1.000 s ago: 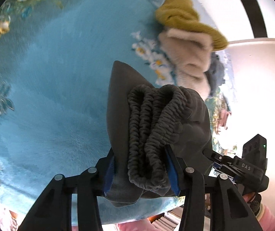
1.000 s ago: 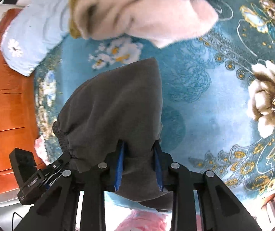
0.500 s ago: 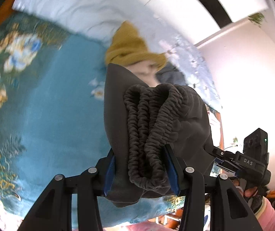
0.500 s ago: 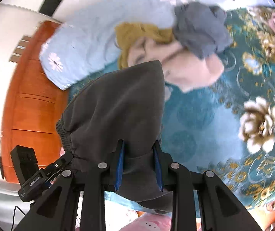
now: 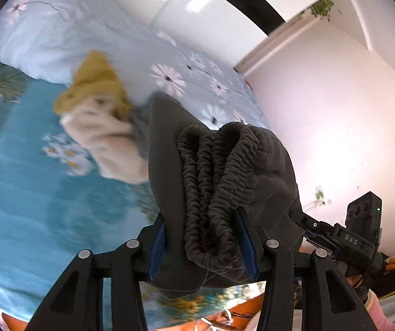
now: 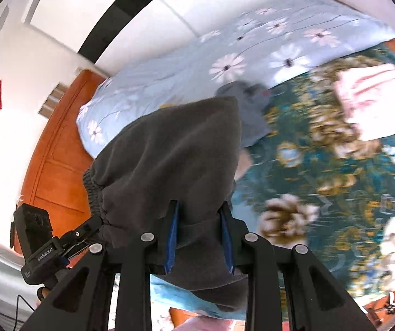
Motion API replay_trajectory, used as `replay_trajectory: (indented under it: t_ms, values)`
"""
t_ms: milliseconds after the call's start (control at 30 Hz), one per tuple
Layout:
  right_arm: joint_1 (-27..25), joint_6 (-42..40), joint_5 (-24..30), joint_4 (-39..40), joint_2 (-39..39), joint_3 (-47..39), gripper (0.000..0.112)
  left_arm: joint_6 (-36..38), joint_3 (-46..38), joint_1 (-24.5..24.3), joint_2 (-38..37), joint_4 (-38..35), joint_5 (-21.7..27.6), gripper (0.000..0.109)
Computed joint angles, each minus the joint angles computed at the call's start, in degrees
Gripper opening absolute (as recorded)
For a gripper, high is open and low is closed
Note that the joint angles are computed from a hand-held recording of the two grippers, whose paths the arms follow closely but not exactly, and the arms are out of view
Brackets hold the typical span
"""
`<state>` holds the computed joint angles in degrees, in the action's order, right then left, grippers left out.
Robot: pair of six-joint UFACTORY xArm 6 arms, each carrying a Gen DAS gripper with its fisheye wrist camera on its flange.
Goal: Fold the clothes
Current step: 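Carry the folded sweatpants with both grippers onto the folded pink garment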
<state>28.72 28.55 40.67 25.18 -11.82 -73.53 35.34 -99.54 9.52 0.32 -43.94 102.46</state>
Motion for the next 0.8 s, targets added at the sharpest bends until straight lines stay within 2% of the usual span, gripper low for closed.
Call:
replay_trajectory:
  t_ms: [233, 433, 800]
  values:
    - [-7.5, -2.2, 0.6, 3.9, -11.1, 11.7, 0.029, -1.2, 6.9, -9.1, -7.7, 3.2, -0.5, 0.049]
    - [-10.3, 3.4, -0.8, 1.9, -15.6, 17.4, 0.029, -0.6, 6.7, -15.9, -6.1, 4.2, -1.8, 0.049]
    - [-16.0, 13.3, 2.8, -6.1, -18.4, 18.7, 0.029, -0.1, 2.3, -25.8, 0.4, 3.1, -1.0, 0.049]
